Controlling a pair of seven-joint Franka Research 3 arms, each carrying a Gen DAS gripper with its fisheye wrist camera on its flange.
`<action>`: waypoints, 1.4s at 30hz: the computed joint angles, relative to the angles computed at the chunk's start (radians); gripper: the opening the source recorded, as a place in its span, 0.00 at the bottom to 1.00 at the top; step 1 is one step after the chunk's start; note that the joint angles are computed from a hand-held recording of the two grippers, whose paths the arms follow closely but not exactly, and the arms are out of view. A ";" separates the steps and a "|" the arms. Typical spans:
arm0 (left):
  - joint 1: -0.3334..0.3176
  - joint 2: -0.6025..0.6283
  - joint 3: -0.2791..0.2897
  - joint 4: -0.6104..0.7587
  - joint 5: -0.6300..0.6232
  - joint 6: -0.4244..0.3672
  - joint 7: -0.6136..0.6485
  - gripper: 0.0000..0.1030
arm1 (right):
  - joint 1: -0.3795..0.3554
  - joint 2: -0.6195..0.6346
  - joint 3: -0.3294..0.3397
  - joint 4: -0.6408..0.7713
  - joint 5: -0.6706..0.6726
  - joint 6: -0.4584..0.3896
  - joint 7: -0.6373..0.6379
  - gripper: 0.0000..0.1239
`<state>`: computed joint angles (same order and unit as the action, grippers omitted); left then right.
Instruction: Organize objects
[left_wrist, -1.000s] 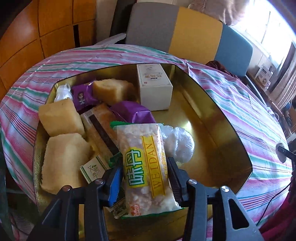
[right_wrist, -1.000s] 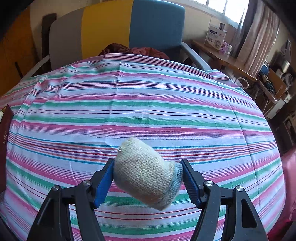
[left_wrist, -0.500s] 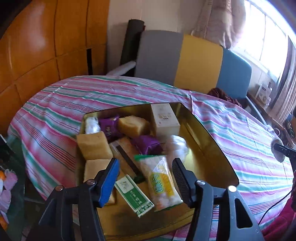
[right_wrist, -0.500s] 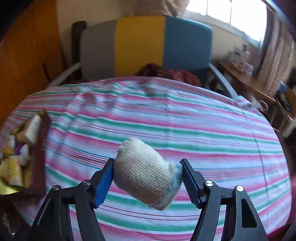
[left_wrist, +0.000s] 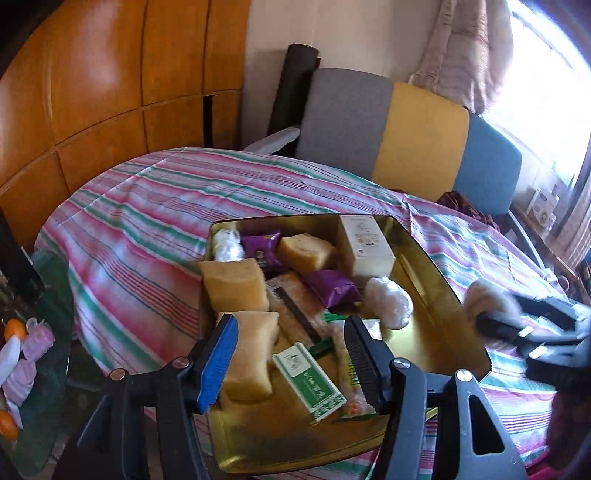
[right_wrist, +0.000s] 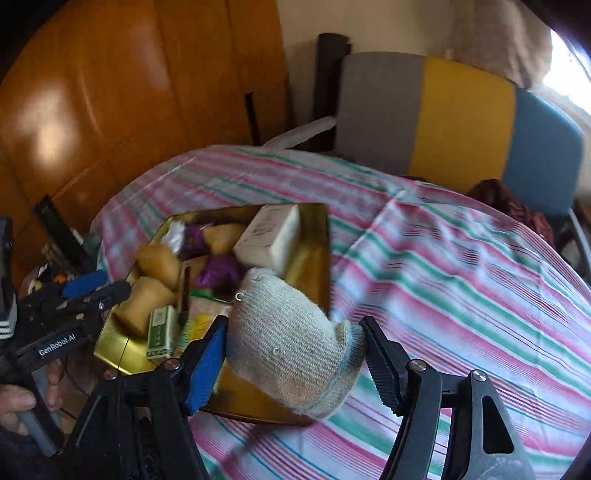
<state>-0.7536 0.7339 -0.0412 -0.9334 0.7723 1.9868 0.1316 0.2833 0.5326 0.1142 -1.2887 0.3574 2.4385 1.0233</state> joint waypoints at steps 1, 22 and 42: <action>-0.004 -0.014 0.005 -0.022 0.007 -0.004 -0.016 0.61 | 0.018 0.016 -0.012 0.014 -0.030 -0.010 0.012 0.58; -0.019 -0.016 0.002 0.002 0.047 -0.158 -0.125 0.74 | 0.088 -0.005 -0.040 -0.091 -0.140 0.142 0.153 0.77; -0.090 0.054 0.046 0.115 0.089 -0.216 -0.099 0.60 | 0.156 -0.157 -0.110 -0.327 -0.343 0.376 0.476 0.83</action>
<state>-0.8437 0.7881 0.0049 -0.8187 0.8618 1.7707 0.0327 0.4394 0.3758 0.0041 -1.6153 0.0146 2.8148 1.4997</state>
